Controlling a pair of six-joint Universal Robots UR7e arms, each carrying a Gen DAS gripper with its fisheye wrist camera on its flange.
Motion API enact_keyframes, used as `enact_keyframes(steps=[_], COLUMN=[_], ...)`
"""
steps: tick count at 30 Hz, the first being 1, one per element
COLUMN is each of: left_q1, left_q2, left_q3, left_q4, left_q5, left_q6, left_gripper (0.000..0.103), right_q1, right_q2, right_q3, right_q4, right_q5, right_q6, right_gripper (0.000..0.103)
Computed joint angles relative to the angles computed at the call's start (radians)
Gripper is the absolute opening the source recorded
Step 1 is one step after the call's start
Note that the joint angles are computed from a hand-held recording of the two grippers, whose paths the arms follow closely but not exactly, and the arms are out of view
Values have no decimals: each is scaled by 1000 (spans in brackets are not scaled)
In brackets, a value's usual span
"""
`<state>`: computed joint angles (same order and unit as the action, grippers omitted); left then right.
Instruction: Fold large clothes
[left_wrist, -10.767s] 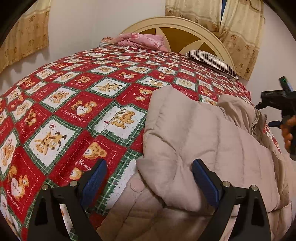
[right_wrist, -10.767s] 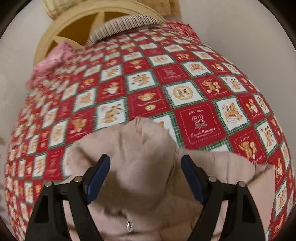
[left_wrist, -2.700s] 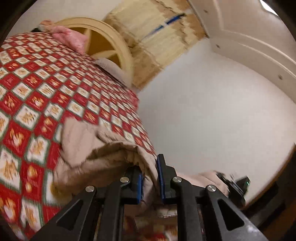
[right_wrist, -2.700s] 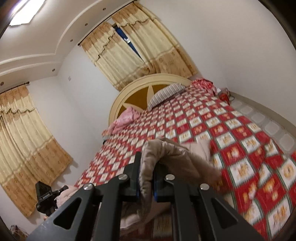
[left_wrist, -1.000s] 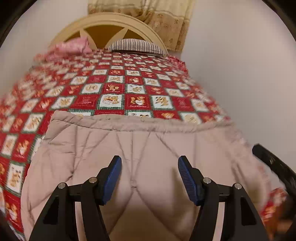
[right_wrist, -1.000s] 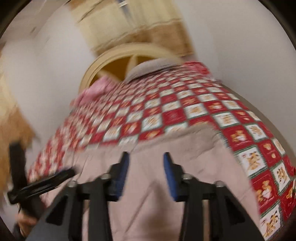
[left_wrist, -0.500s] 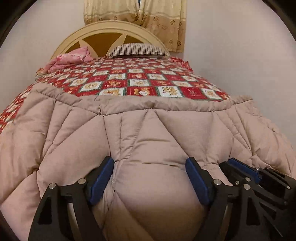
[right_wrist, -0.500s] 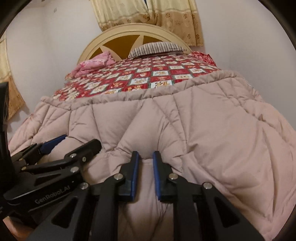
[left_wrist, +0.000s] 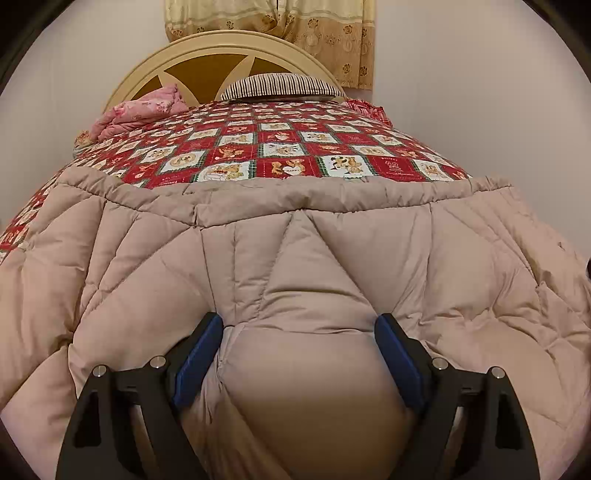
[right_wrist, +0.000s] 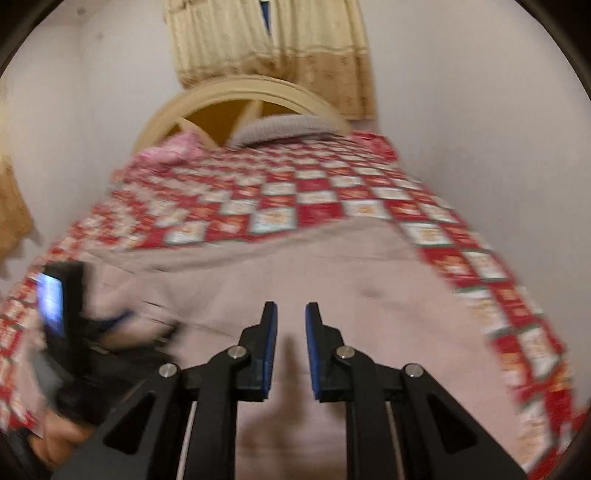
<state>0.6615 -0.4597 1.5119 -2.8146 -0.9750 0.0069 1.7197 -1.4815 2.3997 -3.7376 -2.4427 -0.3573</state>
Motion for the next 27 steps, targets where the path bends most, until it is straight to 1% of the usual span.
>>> enact_keyframes(steps=[1, 2, 3, 4, 5, 6, 7, 8, 11, 14, 15, 17, 18, 20, 21, 22, 23, 25, 27], left_q1=[-1, -1, -3, -4, -5, -7, -8, -9, -12, -15, -17, -19, -19, -18, -18, -19, -20, -22, -23], left_q2=[1, 1, 2, 3, 4, 5, 6, 9, 12, 10, 9, 2, -3, -14, -23, -31, -40, -74, -117], left_q3=[0, 0, 1, 2, 1, 1, 1, 0, -1, 3, 6, 16, 23, 35, 43, 45, 43, 44, 71], left_q4=[-1, -2, -3, -4, -5, -5, -6, -6, -5, -9, -9, -14, -18, -24, -21, -4, 24, 87, 96], left_q5=[2, 4, 7, 10, 13, 17, 22, 25, 34, 40, 44, 45, 39, 29, 20, 15, 10, -14, -34], left_q6=[1, 1, 3, 5, 6, 7, 8, 8, 9, 10, 10, 11, 11, 8, 3, -2, -9, -21, -33], left_gripper=[85, 85, 85, 85, 85, 85, 85, 85, 85, 85, 85, 85, 85, 85, 85, 85, 85, 85, 85], right_q1=[-35, -89, -145, -202, -254, -295, -312, -312, -283, -274, -256, -188, -138, -68, -19, 16, 40, 64, 68], right_q2=[-32, -81, -127, -162, -183, -170, -143, -128, -103, -111, -96, -62, -51, -39, -15, 19, 43, 96, 158], right_q3=[17, 40, 68, 97, 126, 150, 161, 159, 141, 138, 125, 91, 93, 117, 118, 111, 108, 108, 100], right_q4=[22, 74, 112, 119, 95, 30, -20, -27, -12, 5, 14, 34, -8, -105, -130, -149, -140, -112, -121], right_q5=[-10, 17, 64, 129, 206, 264, 280, 273, 211, 192, 151, 28, 5, 54, 56, 46, 55, 97, 95], right_q6=[11, 52, 93, 113, 107, 73, 52, 52, 47, 49, 49, 71, 97, 126, 137, 142, 156, 185, 188], right_gripper=[20, 21, 19, 12, 10, 8, 8, 7, 7, 7, 7, 9, 17, 17, 17, 17, 17, 17, 17])
